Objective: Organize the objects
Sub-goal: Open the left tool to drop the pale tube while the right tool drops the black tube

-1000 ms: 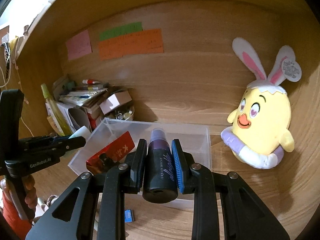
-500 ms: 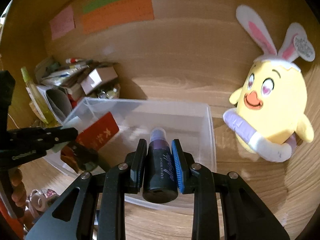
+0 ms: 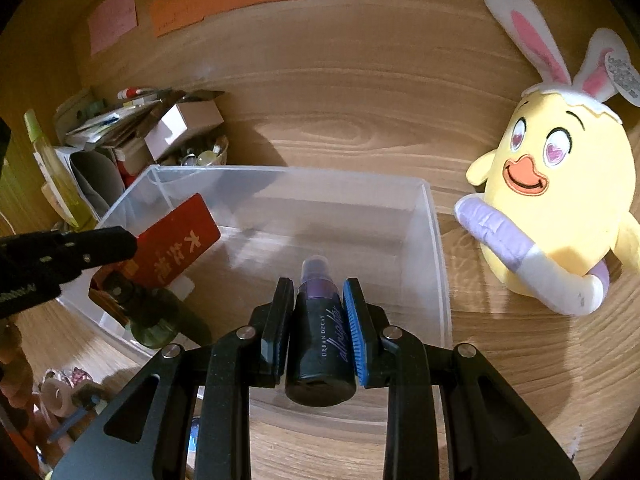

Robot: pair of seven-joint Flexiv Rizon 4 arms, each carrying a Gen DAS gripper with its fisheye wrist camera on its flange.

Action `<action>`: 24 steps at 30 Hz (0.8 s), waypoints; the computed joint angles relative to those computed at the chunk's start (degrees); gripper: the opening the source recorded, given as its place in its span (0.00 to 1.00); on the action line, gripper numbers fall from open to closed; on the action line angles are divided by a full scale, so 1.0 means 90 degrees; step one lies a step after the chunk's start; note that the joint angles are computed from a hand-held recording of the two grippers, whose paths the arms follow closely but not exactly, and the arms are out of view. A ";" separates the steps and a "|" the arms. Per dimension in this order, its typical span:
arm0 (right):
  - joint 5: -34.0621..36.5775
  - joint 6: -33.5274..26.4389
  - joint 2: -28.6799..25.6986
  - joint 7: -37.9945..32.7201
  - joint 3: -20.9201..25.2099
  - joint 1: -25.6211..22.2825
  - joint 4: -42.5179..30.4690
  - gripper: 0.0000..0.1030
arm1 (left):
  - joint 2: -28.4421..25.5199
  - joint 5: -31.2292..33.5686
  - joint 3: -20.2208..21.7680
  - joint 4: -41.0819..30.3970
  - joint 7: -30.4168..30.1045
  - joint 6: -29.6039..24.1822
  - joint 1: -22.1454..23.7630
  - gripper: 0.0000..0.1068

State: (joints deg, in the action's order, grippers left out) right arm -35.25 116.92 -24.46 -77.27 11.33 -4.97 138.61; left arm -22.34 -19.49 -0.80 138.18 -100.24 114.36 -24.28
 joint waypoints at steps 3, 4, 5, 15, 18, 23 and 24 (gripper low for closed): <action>0.0018 -0.0046 -0.0026 -0.0004 -0.0007 0.0029 -0.0015 0.23 | 0.0064 -0.0074 0.0086 0.0042 0.0074 0.0005 -0.0118 0.15; 0.0013 -0.0090 -0.0024 -0.0013 -0.0007 0.0034 -0.0020 0.23 | 0.0088 -0.0107 0.0115 0.0060 0.0113 0.0001 -0.0160 0.15; -0.0025 -0.0120 -0.0030 0.0003 0.0028 -0.0002 -0.0029 0.23 | 0.0121 -0.0183 0.0186 0.0091 0.0181 0.0022 -0.0269 0.15; -0.0290 -0.0003 0.0041 0.0131 0.0150 -0.0238 0.0049 0.45 | 0.0329 -0.0980 0.0305 0.0369 0.0750 0.0342 -0.0733 0.27; -0.0472 0.0048 0.0110 0.0237 0.0163 -0.0342 0.0088 0.46 | 0.0372 -0.1222 0.0287 0.0423 0.0908 0.0380 -0.0834 0.31; -0.0762 0.0270 0.0338 0.0382 0.0107 -0.0455 0.0274 0.56 | 0.0419 -0.2032 0.0328 0.0583 0.1377 0.0694 -0.1273 0.53; -0.0753 0.0383 0.0398 0.0349 0.0061 -0.0427 0.0347 0.60 | 0.0435 -0.2242 0.0309 0.0620 0.1512 0.0765 -0.1368 0.54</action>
State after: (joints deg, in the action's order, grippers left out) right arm -42.03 120.36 -20.88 -74.13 11.87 -8.81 141.73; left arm -18.43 -39.67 1.98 143.76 -86.63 121.25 -36.59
